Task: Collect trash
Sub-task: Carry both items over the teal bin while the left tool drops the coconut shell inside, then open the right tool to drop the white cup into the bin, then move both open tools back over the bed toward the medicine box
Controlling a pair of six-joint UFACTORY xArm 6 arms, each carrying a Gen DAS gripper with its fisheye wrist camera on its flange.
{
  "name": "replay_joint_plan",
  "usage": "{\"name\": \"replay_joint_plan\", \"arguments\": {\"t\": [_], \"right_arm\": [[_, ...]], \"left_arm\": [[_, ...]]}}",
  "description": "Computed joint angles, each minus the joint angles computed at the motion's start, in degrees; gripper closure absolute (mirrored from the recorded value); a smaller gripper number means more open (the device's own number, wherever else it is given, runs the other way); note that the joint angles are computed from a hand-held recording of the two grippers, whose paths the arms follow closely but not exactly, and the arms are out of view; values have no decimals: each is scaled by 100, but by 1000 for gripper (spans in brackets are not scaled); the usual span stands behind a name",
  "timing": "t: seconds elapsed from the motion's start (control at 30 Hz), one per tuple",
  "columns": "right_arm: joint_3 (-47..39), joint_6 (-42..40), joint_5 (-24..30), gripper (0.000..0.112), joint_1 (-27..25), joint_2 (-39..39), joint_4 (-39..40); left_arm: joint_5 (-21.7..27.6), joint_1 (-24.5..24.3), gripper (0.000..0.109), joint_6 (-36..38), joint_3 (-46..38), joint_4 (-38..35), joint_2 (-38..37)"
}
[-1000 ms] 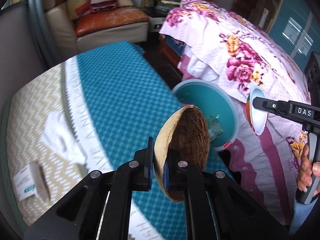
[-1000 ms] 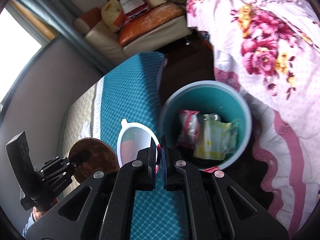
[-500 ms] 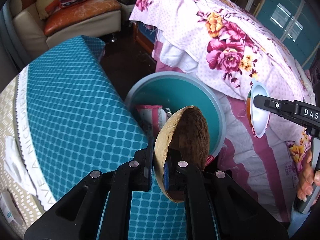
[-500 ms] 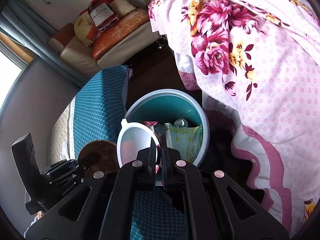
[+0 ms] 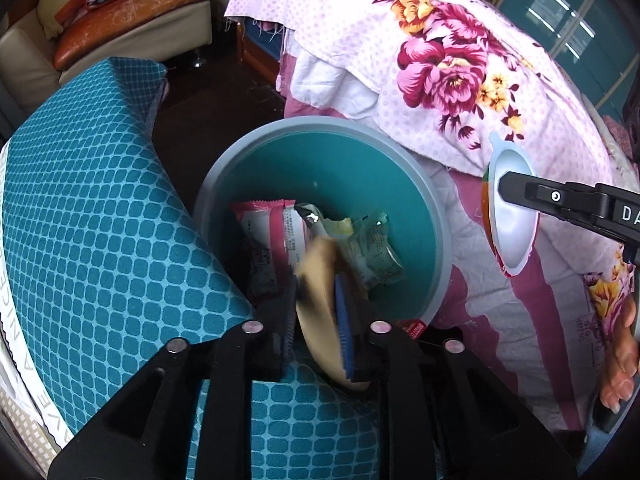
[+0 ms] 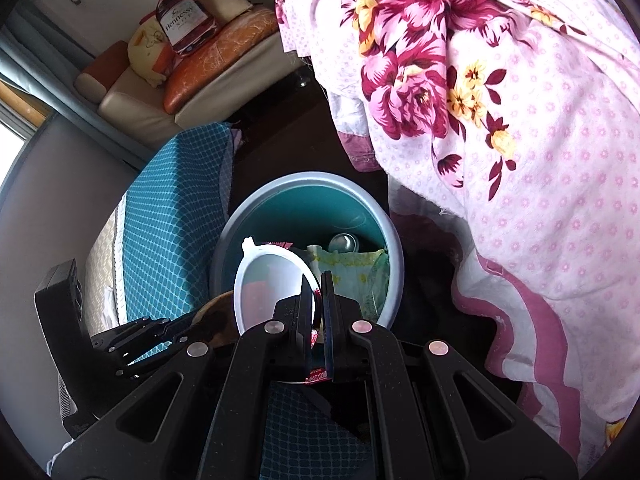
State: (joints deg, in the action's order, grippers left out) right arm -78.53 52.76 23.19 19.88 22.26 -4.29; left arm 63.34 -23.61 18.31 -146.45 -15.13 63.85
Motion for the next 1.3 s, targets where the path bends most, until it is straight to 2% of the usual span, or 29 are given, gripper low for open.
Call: {"name": "replay_joint_plan", "arguments": {"t": [0.07,0.2,0.37,0.57,0.9,1.03,1.1,1.17,1.3], "right_arm": [[-36,-3,40,108,8,30,16],[-115,-15,91,108,14,98,22],[-232,8,184,108,36,161,-16],[-478,-4,451,108,112,290,-48],[-1444,-311,963,107,271,926,138],[-1899,-337,1208,104,351,1219,193],[-2042,-276,1304,98,382,1302,167],[-2167,-162,1413,76,427,1353,63],[-2359,-57,1579,69,502,1416,-97]], "left_arm": [[-154,15,70,7,271,-33,-145],[-554,45,66,98,996,-103,-579],[-1022,95,47,183,1810,-276,-1098],[-1390,149,32,324,2524,-450,-1586],[-1725,484,22,475,3311,-912,-2216],[-1782,623,20,551,3609,-1026,-2426],[-1834,683,19,576,3785,-1034,-2531],[-1846,744,19,586,3917,-1055,-2603],[-1831,898,19,659,4165,-1209,-2753]]}}
